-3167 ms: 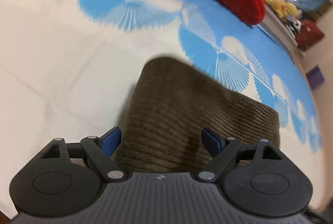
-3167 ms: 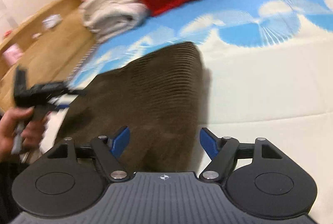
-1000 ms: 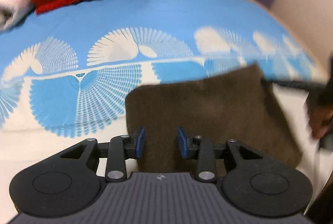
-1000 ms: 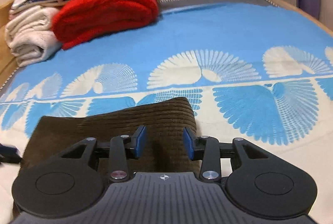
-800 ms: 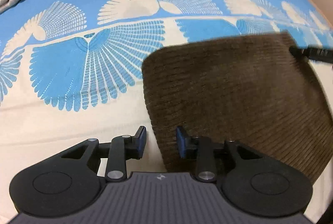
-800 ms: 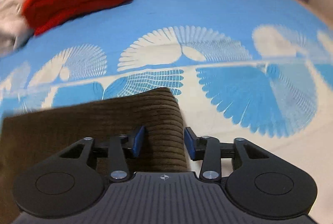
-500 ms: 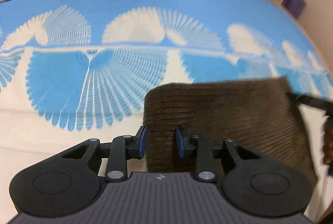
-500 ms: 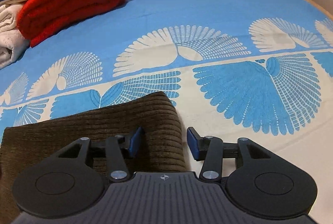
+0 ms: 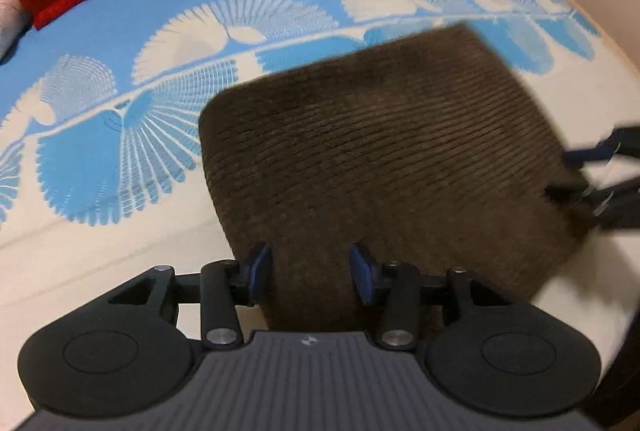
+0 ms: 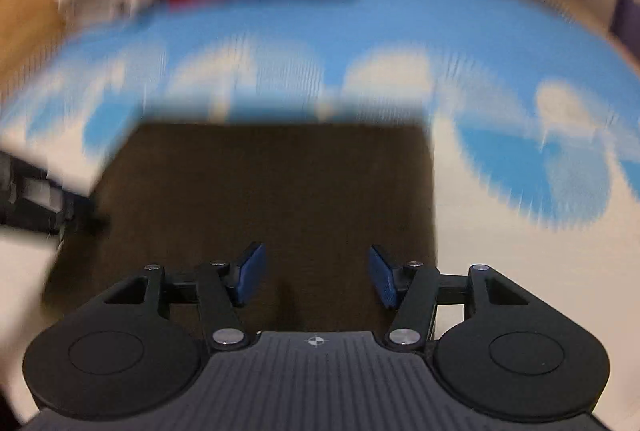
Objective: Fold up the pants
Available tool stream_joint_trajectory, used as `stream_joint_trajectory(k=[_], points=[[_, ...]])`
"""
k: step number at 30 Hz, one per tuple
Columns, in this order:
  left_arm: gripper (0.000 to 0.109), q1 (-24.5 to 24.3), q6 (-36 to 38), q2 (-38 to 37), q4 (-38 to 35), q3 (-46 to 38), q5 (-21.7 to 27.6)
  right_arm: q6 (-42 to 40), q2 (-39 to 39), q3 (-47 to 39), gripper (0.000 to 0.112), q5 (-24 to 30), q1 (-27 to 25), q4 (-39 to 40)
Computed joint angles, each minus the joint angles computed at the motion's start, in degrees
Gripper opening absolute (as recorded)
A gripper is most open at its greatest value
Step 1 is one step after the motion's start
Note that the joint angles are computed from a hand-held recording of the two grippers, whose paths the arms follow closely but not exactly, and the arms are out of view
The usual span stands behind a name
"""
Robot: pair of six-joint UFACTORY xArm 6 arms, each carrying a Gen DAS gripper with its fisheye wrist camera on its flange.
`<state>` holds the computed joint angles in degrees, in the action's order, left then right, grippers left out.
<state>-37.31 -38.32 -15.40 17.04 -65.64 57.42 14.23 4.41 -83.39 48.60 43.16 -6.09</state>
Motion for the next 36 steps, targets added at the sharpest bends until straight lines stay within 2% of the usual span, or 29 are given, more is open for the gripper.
stream_joint_trajectory(k=[1,2,3,4,5,6,7,8,10,12,15,16,17,20,22,25,27,30,33,36], points=[[0.049,-0.78,-0.6,-2.41,0.42,1.44,-2.47,0.86,-1.14,1.2,0.055,1.16,0.68,-2.8],[0.049,-0.95,0.0,-3.68,-0.73,2.8,-3.89,1.87,-2.73,3.18,0.057,-0.07,0.99,-4.81],[0.049,-1.1,2.01,-3.36,-3.54,3.02,-2.91,2.36,-4.51,5.59,0.057,-2.0,0.94,-5.94],[0.049,-1.64,4.06,-1.87,-5.19,3.17,0.47,3.11,-5.54,6.88,0.058,-1.75,0.85,-7.01],[0.06,-2.81,5.17,-0.66,-4.64,3.23,3.73,4.23,-5.72,7.2,0.059,0.44,0.8,-8.18],[0.062,-4.45,4.89,-0.14,-3.09,2.86,6.7,4.68,-5.79,7.36,0.062,2.66,0.5,-7.92],[0.062,-5.55,3.04,-0.25,-1.6,1.88,8.23,5.05,-6.29,8.0,0.071,3.83,0.06,-6.5],[0.061,-6.84,0.05,-0.48,0.13,0.02,10.5,6.53,-7.28,8.75,0.071,4.27,-0.48,-5.13],[0.063,-9.86,-6.87,-3.13,4.44,-0.92,11.45,11.82,-10.37,10.67,0.069,3.45,-0.6,-6.21],[0.084,-14.23,-15.74,-6.18,10.53,-0.7,12.45,18.16,-16.82,16.67,0.067,-3.01,0.31,-11.1],[0.089,-23.17,-30.03,-9.11,21.05,-0.47,17.54,28.0,-26.02,24.87,0.074,-11.08,2.12,-19.84],[0.09,-27.68,-35.48,-9.21,25.19,-0.72,21.24,31.51,-28.81,27.24,0.083,-12.85,2.86,-23.4],[0.09,-30.72,-39.04,-8.45,28.25,-1.43,24.35,35.45,-31.55,29.38,0.091,-13.66,3.93,-27.88],[0.092,-38.23,-47.42,-5.68,32.44,-4.06,32.08,47.06,-37.53,33.84,0.096,-12.24,7.64,-40.08],[0.098,-41.0,-52.81,-3.75,31.63,-6.07,34.97,50.48,-38.99,34.05,0.099,-10.64,9.44,-41.93],[0.098,-39.62,-57.25,-2.06,25.56,-6.46,32.54,55.92,-39.92,34.91,0.102,-6.44,13.71,-46.86],[0.098,-38.89,-58.76,-1.3,24.44,-6.17,32.47,56.06,-38.63,33.69,0.102,-2.75,15.68,-46.49],[0.101,-38.1,-56.83,0.41,25.18,-6.82,34.71,55.0,-36.93,33.07,0.102,-3.12,15.74,-45.29],[0.102,-36.0,-57.27,-0.78,23.83,-4.85,32.3,54.42,-35.91,32.42,0.102,-1.88,16.34,-44.19],[0.102,-35.46,-58.29,-0.83,23.17,-4.32,32.35,54.99,-35.13,31.83,0.102,-0.58,16.9,-42.29]])
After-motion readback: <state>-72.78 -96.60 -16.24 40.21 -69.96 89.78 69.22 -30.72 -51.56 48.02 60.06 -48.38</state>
